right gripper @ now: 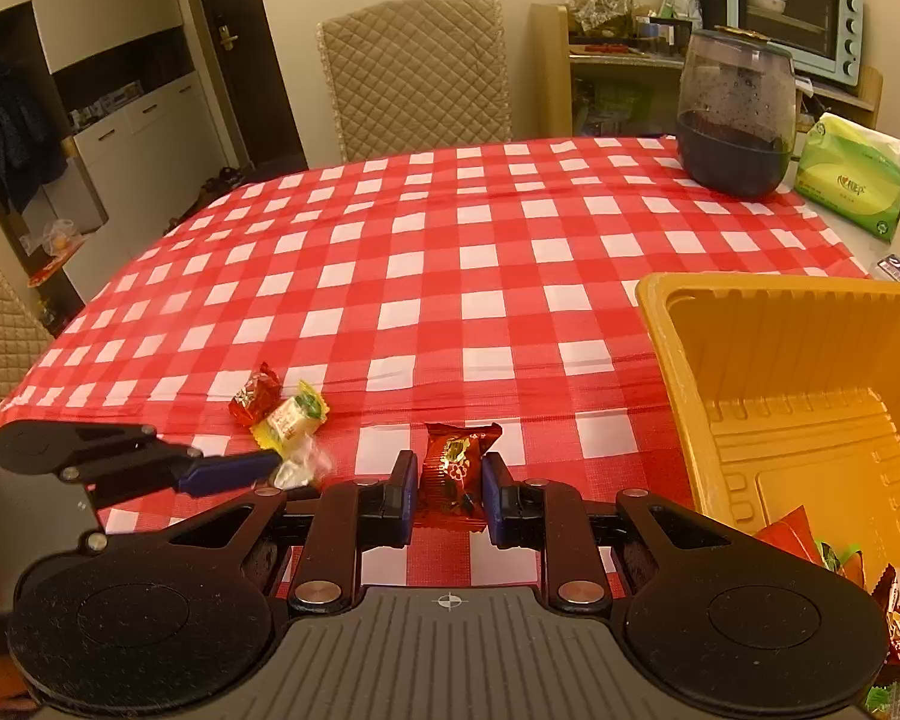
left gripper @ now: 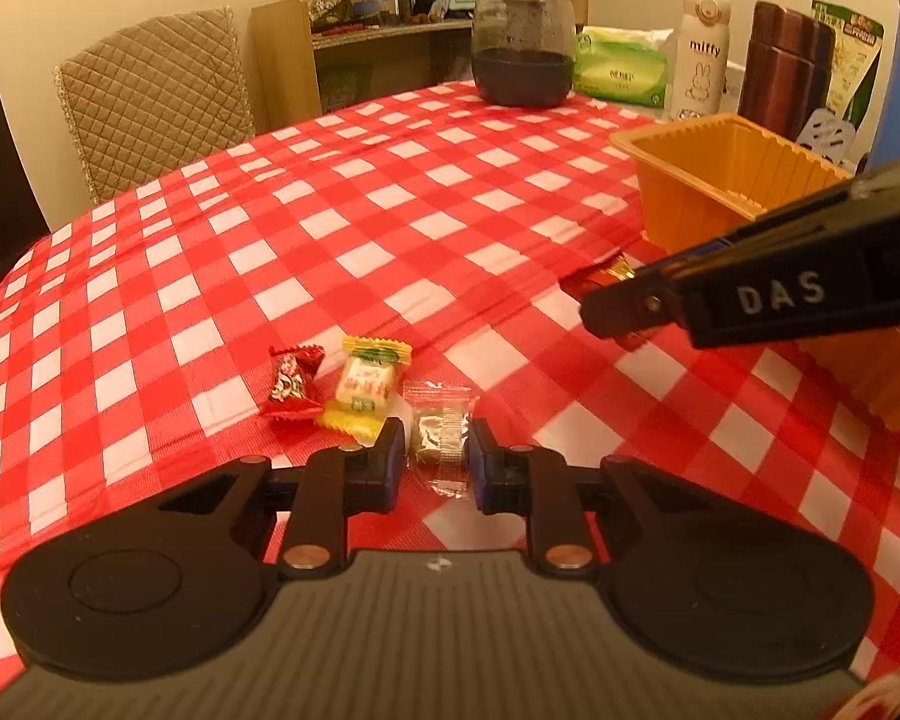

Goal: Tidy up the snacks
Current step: 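Grasp the clear packet with the left tool while the right tool grasps another dark red candy, then carry the clear packet and dark red candy over the orange tray with both tools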

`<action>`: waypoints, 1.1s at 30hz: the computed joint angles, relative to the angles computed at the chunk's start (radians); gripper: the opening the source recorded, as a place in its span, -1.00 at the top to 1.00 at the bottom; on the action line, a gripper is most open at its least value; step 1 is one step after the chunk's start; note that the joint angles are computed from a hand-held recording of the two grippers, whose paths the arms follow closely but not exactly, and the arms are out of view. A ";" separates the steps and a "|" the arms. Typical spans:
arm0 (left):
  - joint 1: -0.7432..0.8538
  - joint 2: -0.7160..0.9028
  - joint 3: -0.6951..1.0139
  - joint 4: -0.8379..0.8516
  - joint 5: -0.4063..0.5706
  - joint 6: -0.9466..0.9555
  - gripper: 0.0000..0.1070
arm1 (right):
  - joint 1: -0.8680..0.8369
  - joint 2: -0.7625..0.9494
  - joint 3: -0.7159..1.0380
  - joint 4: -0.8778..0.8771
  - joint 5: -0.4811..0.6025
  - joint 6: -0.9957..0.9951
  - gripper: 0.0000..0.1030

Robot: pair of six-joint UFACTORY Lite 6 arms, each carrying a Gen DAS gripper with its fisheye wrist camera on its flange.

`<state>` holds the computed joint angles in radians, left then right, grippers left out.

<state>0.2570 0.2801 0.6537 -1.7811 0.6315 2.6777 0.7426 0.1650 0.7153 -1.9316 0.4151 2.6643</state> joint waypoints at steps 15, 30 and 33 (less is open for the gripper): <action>0.046 -0.174 -0.107 0.109 -0.054 -0.300 0.65 | 0.077 -0.085 -0.051 0.086 0.075 -0.072 0.56; 0.346 -0.820 -0.380 0.658 0.168 -0.922 0.65 | 0.505 -0.519 -0.230 0.689 0.405 -0.350 0.56; 0.462 -0.970 -0.399 0.770 0.300 -1.033 0.65 | 0.625 -0.589 -0.226 0.796 0.525 -0.387 0.56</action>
